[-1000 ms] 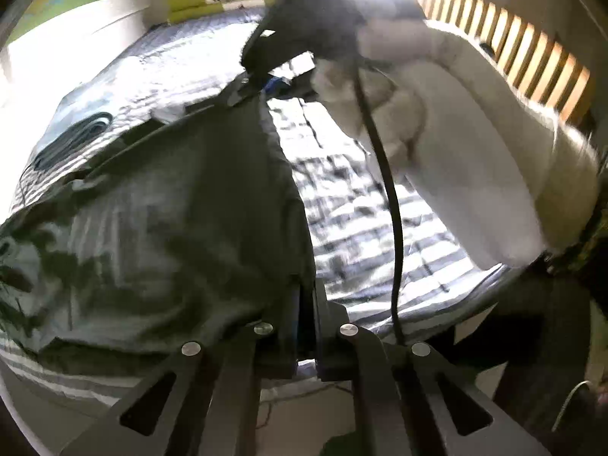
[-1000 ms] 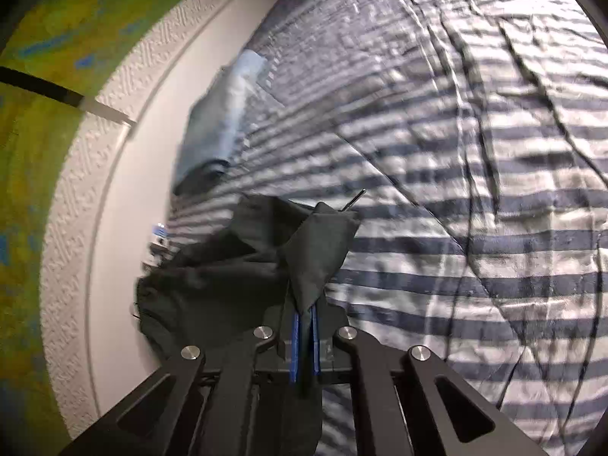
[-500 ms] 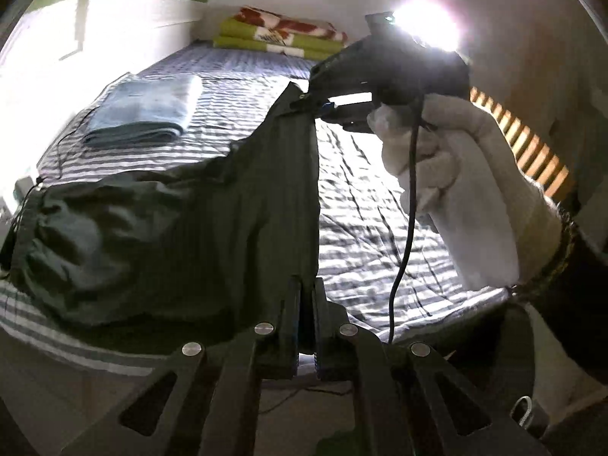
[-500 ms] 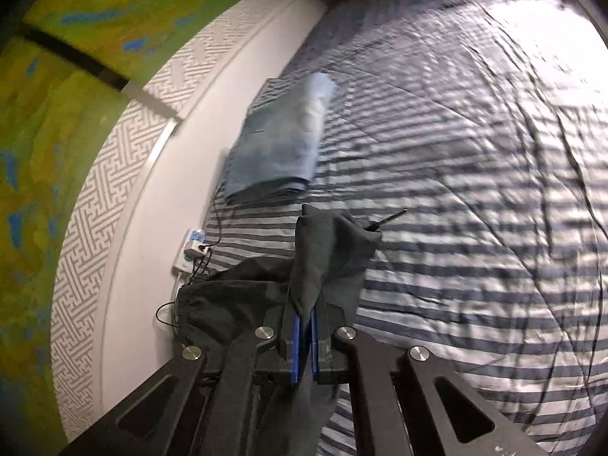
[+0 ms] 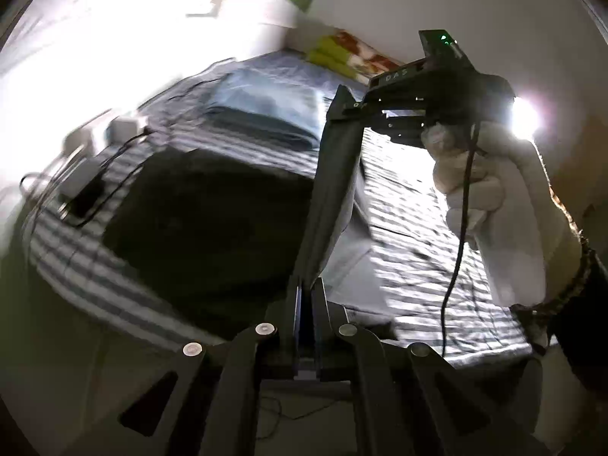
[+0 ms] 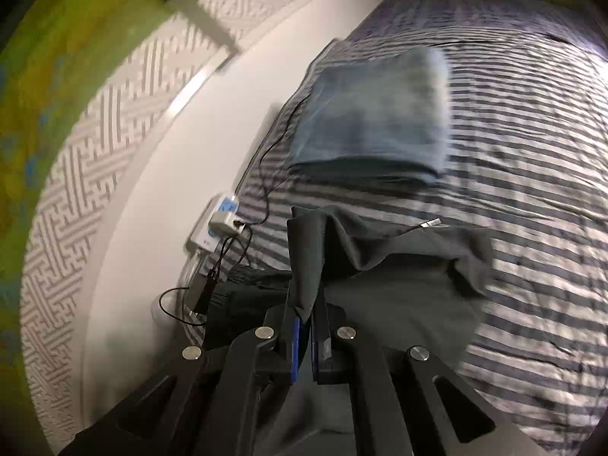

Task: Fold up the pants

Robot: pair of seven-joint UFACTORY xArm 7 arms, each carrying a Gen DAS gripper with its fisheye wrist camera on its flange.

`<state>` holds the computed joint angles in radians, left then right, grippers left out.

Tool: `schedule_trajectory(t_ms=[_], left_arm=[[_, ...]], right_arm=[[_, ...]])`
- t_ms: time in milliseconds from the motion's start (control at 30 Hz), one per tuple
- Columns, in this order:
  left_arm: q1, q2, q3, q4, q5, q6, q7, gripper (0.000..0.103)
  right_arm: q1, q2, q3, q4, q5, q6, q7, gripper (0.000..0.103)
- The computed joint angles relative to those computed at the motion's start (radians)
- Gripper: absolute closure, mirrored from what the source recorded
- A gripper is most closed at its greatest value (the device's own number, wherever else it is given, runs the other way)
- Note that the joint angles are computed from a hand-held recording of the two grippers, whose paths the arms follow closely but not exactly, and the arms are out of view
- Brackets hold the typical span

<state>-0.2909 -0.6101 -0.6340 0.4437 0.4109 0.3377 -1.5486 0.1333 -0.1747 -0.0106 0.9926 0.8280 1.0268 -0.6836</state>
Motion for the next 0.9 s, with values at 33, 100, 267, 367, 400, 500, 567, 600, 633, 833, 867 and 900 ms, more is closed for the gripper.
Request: schedule_trajectory(t_ms=[33, 100, 267, 367, 400, 500, 567, 600, 633, 833, 867, 900], left_arm=[[-0.008, -0.025, 0.009, -0.035, -0.006, -0.011, -0.011, 0.099], [-0.026, -0.086, 0.040, -0.114, -0.025, -0.031, -0.020, 0.099], [-0.036, -0.202, 0.088, -0.269, -0.078, -0.093, -0.028, 0.099], [-0.040, -0.272, 0.102, -0.363, -0.115, -0.138, -0.049, 0.099], [-0.044, -0.290, 0.105, -0.383, -0.124, -0.142, -0.051, 0.099], [-0.070, -0.347, 0.123, -0.424, -0.143, -0.109, -0.043, 0.099], [-0.102, -0.399, 0.134, -0.449, -0.153, -0.064, -0.044, 0.099], [-0.110, -0.410, 0.136, -0.455, -0.157, -0.048, -0.049, 0.099], [-0.119, -0.422, 0.141, -0.462, -0.161, -0.029, -0.054, 0.099], [-0.150, -0.463, 0.172, -0.466, -0.181, 0.080, -0.075, 0.056], [-0.157, -0.480, 0.164, -0.454, -0.176, 0.123, -0.078, 0.055], [-0.169, -0.498, 0.164, -0.443, -0.171, 0.163, -0.073, 0.055]], right_arm=[[0.012, 0.005, 0.018, -0.002, -0.006, -0.019, 0.009, 0.099], [0.039, 0.023, 0.051, 0.001, -0.020, -0.061, 0.033, 0.099], [0.118, 0.085, 0.122, 0.021, -0.074, -0.171, 0.107, 0.099], [0.157, 0.121, 0.151, 0.037, -0.111, -0.219, 0.149, 0.099], [0.167, 0.129, 0.158, 0.040, -0.120, -0.232, 0.156, 0.099], [0.198, 0.152, 0.179, 0.051, -0.144, -0.263, 0.174, 0.099], [0.216, 0.166, 0.191, 0.058, -0.156, -0.281, 0.188, 0.099], [0.224, 0.173, 0.196, 0.061, -0.163, -0.289, 0.195, 0.099], [0.231, 0.182, 0.201, 0.064, -0.157, -0.292, 0.183, 0.099], [0.213, 0.165, 0.183, 0.103, -0.100, -0.208, 0.114, 0.075], [0.200, 0.140, 0.168, 0.097, -0.051, -0.188, 0.076, 0.073], [0.189, 0.116, 0.152, 0.092, -0.011, -0.165, 0.042, 0.072]])
